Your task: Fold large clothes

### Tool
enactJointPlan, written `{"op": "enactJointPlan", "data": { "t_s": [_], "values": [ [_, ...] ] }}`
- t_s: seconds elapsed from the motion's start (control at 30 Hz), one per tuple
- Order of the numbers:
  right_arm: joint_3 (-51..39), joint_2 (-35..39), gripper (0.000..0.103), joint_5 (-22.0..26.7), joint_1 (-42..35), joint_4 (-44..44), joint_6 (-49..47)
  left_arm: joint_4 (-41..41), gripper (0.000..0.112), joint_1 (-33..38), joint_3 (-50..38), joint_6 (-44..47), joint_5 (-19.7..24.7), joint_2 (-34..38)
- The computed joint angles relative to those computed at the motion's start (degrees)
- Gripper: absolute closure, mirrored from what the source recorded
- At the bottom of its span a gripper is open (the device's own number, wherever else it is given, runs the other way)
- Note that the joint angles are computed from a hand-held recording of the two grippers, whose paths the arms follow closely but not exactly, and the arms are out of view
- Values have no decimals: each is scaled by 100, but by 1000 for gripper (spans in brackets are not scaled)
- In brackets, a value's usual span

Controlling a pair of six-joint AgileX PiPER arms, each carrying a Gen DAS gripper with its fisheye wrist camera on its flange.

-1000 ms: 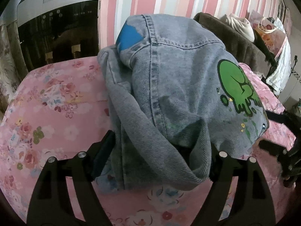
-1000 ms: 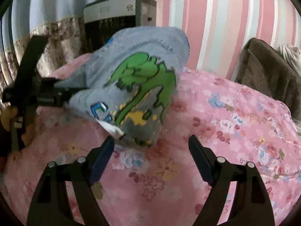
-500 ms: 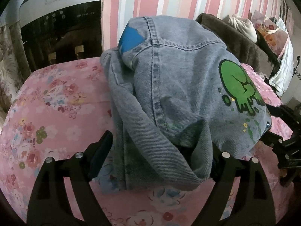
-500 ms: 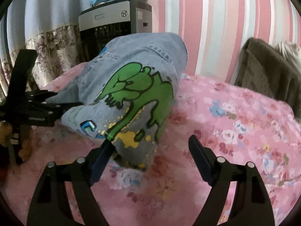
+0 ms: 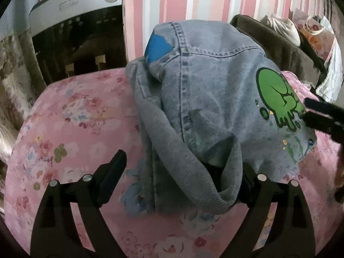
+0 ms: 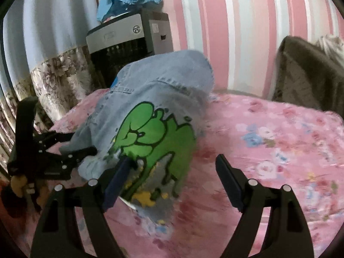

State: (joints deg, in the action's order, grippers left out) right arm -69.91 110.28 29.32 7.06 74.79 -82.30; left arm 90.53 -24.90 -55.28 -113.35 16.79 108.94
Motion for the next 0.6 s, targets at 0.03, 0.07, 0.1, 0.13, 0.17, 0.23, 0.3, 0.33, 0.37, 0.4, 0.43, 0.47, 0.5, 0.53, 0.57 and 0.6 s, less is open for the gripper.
{"op": "enactJointPlan", "data": {
  "t_s": [0.03,0.07,0.1,0.13,0.17,0.23,0.3,0.33,0.37,0.4,0.43,0.47,0.5,0.53,0.57,0.6],
  "values": [
    [-95,117,22,149,-27,-14,128,52,21,20,15,-82,-31,8],
    [-234,272,22,351,-63,-105,339,35,21,24,20,-89,-40,22],
    [-365,406,22,453,-66,-214,537,-17,21,29,24,-51,-51,25],
    [-481,533,22,581,-75,-262,656,-104,21,41,13,23,-75,38],
    [-617,683,22,730,-90,-272,733,-238,21,64,-12,153,-128,57],
    [-906,941,22,1017,-118,-300,905,-351,21,163,-34,251,-312,76],
    [-1071,1061,27,1106,-87,-359,949,-273,22,214,-41,177,-390,92],
    [-1115,1075,29,1048,-42,-387,930,-284,24,211,-62,211,-369,108],
    [-1121,1060,35,977,-3,-393,860,-304,27,191,-91,263,-338,120],
    [-1097,1024,40,938,20,-394,809,-118,37,213,-102,148,-443,116],
    [-1070,986,43,896,40,-387,750,145,50,228,-103,-87,-577,106],
    [-973,912,47,811,68,-278,547,228,54,211,-115,-153,-638,95],
    [-879,849,50,729,90,-152,333,95,59,81,-161,10,-470,111],
    [-725,752,52,618,119,51,5,13,62,-6,-180,93,-328,121],
    [-531,622,55,507,154,320,-415,-4,63,-81,-188,83,-211,124],
    [-422,534,58,474,154,455,-650,-92,66,-175,-193,92,-63,110]
  ]
}}
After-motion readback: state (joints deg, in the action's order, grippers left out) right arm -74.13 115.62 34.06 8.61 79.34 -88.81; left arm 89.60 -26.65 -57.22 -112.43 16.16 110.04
